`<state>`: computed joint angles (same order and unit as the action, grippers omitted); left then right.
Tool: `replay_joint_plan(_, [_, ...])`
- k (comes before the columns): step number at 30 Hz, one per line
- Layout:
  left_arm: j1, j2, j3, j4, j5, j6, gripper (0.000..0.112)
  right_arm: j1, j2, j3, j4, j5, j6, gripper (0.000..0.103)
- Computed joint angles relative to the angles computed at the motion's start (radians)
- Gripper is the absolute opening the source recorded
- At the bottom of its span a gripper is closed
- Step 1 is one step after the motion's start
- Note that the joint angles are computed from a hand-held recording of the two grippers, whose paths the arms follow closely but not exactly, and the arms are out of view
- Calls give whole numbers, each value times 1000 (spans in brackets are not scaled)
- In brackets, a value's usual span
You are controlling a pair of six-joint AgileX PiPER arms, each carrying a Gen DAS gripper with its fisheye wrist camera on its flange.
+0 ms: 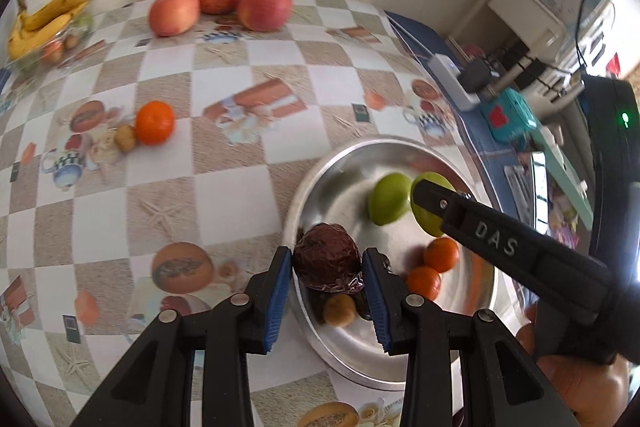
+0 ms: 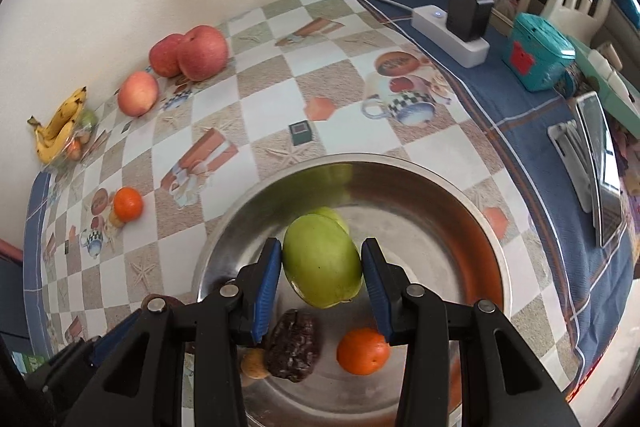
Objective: Organize fruits
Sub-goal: 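Lower the date into the bowl with the left tool while the right tool releases the pear there, then withdraw both tools from the bowl toward the last kiwi and tangerine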
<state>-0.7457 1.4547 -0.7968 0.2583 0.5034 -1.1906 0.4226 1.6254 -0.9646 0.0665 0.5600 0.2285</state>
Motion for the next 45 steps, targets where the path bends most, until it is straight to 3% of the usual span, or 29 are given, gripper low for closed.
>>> replay_joint_plan(4, [-9,17,-6,-15,-15,21,42,-27,9,6,31,11,-25,44])
replay_joint_plan(6, [-9,18,-7,-14,-12,22,54,-29,17,6,29,16,-18,44])
replay_joint_plan(13, [15,9,13,-13,-6,3,56,-25,28,3,17,20,-11,44])
replay_joint_plan(16, [34,3,26,0,18,-35,66,-24,23,6,11,10,-4,44])
replay_joint_plan(19, [59,0,44,13,52,-79,71,-20,20,7,-12,4,22,59])
replay_joint_plan(26, [155,-29,114,29,123,-182,89,7,31,2,-34,1,30,60])
replay_joint_plan(28, [181,-54,139,59,143,-227,97,24,34,0,-55,-1,44,68])
replay_joint_plan(29, [191,-66,150,74,153,-247,103,34,36,0,-64,-4,52,81])
replay_joint_plan(30, [203,-83,163,95,162,-271,103,46,38,1,-75,-8,59,88])
replay_joint_plan(39, [341,-191,240,112,188,-263,103,169,43,0,-171,-41,92,88])
replay_joint_plan(45, [378,-263,253,169,267,-267,103,226,50,-7,-198,-48,106,88])
